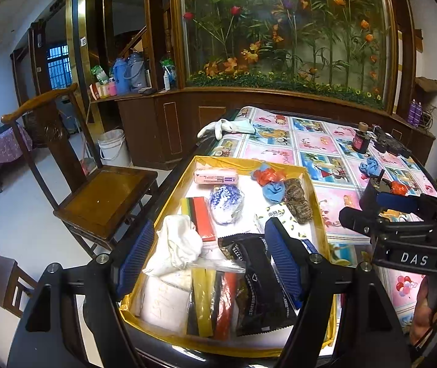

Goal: Organize soft objects

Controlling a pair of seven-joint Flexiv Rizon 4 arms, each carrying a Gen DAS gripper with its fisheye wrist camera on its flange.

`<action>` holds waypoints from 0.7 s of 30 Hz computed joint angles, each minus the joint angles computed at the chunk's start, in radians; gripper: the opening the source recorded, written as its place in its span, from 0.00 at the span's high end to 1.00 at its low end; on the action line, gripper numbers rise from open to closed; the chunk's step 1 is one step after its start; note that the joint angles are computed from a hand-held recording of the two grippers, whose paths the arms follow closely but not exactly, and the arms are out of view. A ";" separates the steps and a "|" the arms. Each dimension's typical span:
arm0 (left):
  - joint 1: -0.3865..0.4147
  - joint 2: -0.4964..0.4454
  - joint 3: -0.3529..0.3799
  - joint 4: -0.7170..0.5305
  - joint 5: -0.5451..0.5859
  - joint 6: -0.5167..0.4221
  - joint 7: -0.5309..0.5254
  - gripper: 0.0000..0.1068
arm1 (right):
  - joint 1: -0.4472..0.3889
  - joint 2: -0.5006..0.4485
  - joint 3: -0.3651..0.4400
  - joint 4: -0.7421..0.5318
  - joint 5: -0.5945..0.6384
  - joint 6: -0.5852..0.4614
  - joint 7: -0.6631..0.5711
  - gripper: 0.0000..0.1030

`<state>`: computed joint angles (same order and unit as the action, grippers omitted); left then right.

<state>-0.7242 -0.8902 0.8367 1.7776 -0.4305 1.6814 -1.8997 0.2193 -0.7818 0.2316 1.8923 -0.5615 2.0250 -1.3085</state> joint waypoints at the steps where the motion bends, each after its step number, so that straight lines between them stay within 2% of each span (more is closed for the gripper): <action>1: -0.008 -0.002 0.007 -0.001 0.000 -0.005 -0.001 0.30 | -0.009 0.002 0.005 0.008 -0.004 0.003 0.001 0.20; 13: -0.068 -0.015 0.066 -0.019 0.047 -0.043 -0.052 0.30 | -0.060 0.026 0.013 0.076 -0.031 0.049 0.019 0.17; 21: -0.091 -0.012 0.085 -0.022 0.093 -0.050 -0.088 0.30 | -0.063 0.034 -0.005 0.110 -0.032 0.085 0.025 0.16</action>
